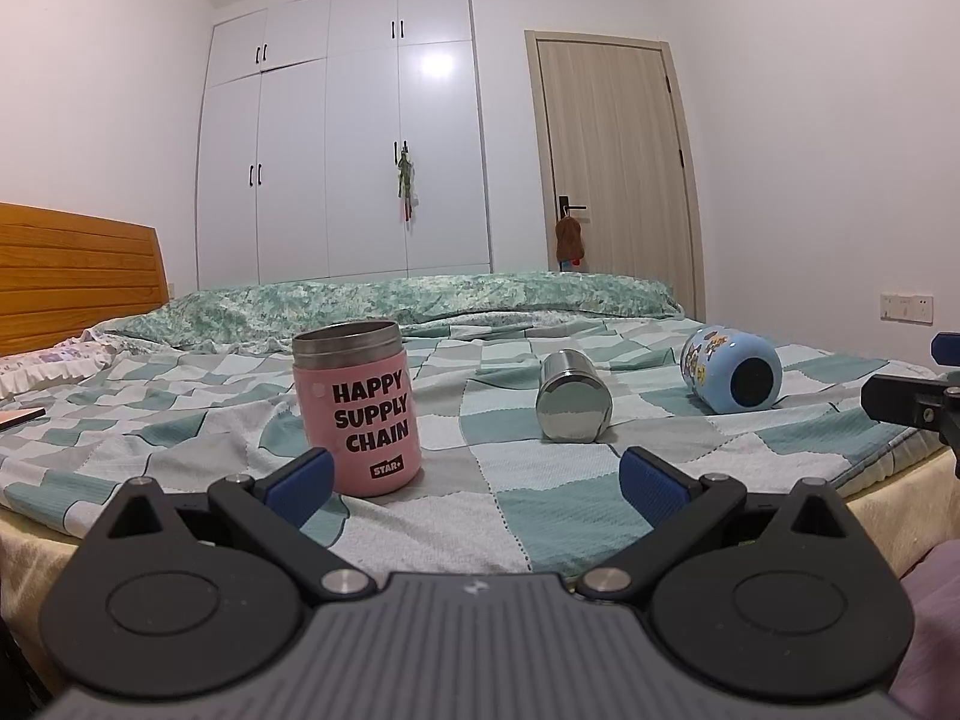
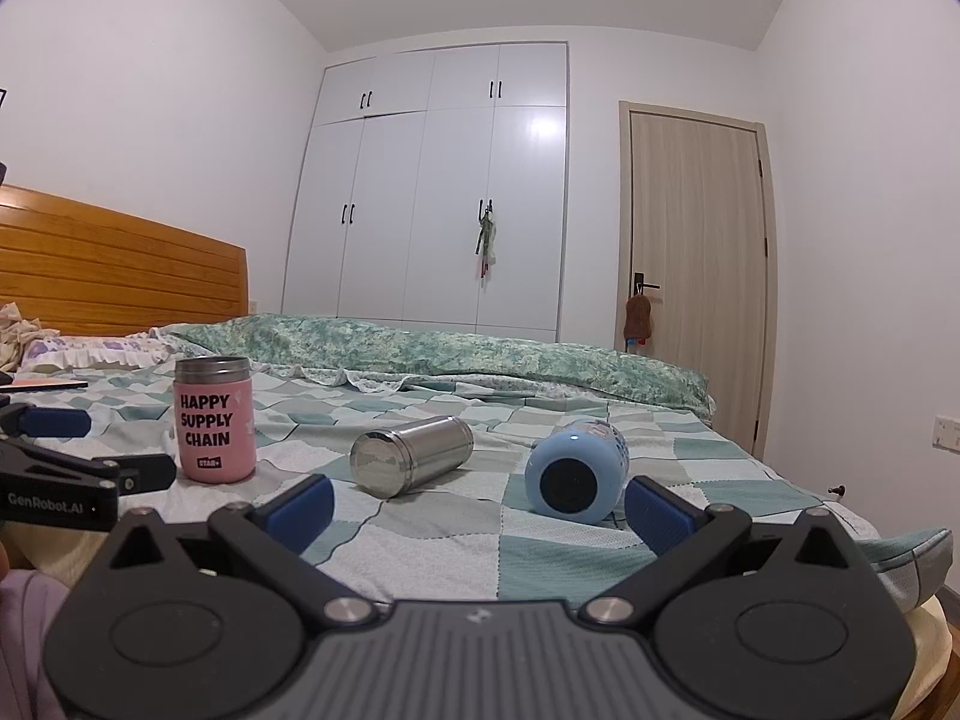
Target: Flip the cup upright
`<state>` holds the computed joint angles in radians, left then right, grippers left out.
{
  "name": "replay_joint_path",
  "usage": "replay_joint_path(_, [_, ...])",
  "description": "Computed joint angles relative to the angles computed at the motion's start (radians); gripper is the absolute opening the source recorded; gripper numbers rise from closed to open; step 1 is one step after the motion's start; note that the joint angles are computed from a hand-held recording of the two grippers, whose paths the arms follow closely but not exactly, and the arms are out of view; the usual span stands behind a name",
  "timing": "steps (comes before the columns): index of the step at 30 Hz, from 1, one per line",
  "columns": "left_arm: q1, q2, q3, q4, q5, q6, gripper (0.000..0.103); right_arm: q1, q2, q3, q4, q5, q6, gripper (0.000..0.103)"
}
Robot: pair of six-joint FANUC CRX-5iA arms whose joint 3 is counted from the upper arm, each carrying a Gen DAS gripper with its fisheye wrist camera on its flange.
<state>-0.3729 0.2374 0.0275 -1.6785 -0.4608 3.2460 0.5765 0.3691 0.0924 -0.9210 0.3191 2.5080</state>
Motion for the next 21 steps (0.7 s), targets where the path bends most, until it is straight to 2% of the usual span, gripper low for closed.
replay_joint_path(21, [0.006,-0.001,0.004,0.028,0.004,-0.015,0.103,0.0,-0.001,0.0,-0.003,-0.001,0.003,0.103])
